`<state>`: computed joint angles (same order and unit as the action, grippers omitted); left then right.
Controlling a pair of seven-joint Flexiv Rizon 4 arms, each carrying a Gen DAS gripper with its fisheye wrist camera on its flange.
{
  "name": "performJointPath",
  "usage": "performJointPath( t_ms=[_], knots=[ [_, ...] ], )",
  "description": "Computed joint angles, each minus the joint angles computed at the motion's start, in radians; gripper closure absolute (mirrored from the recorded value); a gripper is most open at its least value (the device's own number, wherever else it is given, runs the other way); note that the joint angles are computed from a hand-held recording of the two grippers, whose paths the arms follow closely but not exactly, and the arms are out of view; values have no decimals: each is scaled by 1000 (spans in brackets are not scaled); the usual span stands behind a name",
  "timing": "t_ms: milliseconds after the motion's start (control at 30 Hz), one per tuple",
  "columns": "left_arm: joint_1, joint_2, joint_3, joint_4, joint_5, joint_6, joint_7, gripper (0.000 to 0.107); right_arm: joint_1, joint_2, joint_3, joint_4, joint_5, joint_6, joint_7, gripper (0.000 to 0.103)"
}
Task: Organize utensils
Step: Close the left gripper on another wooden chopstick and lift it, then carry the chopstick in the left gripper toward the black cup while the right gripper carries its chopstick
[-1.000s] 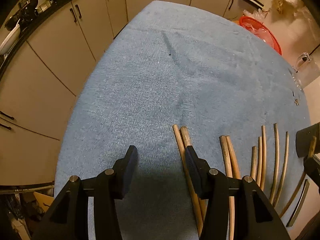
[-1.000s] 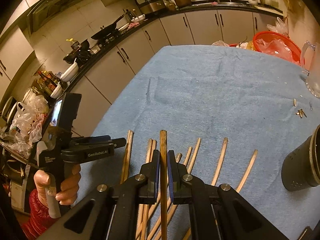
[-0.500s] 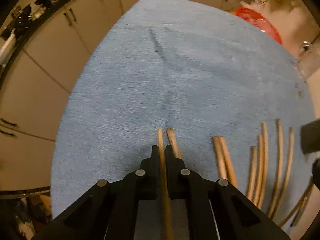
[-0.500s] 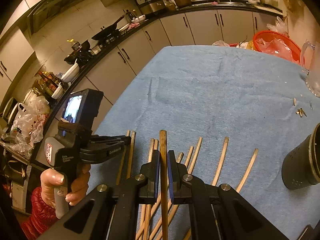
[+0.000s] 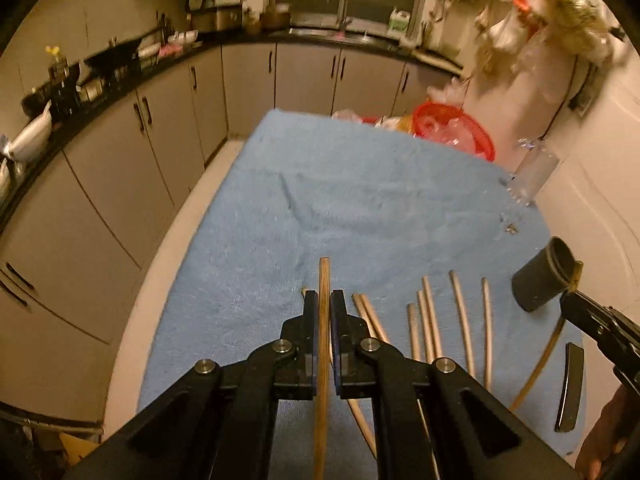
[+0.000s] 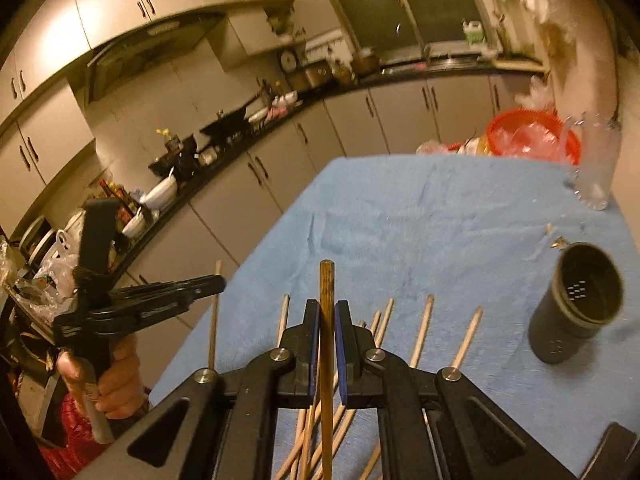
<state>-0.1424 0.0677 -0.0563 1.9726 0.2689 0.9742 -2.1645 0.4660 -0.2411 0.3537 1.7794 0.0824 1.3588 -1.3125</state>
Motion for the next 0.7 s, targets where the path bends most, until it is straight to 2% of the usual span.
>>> performJointPath(
  t_ms=[133, 200, 300, 700],
  knots=[
    [1, 46, -2, 13, 15, 13, 3, 101, 20, 29, -21, 48, -40, 56, 34, 95],
    [13, 58, -20, 12, 71, 11, -47, 101, 22, 38, -21, 63, -49, 70, 52, 95],
    [15, 84, -32, 19, 98, -8, -69, 101, 22, 46, -19, 79, -57, 88, 64, 95],
    [23, 119, -96, -15, 253, -51, -167, 101, 34, 82, -36, 125, -136, 138, 120, 95]
  ],
)
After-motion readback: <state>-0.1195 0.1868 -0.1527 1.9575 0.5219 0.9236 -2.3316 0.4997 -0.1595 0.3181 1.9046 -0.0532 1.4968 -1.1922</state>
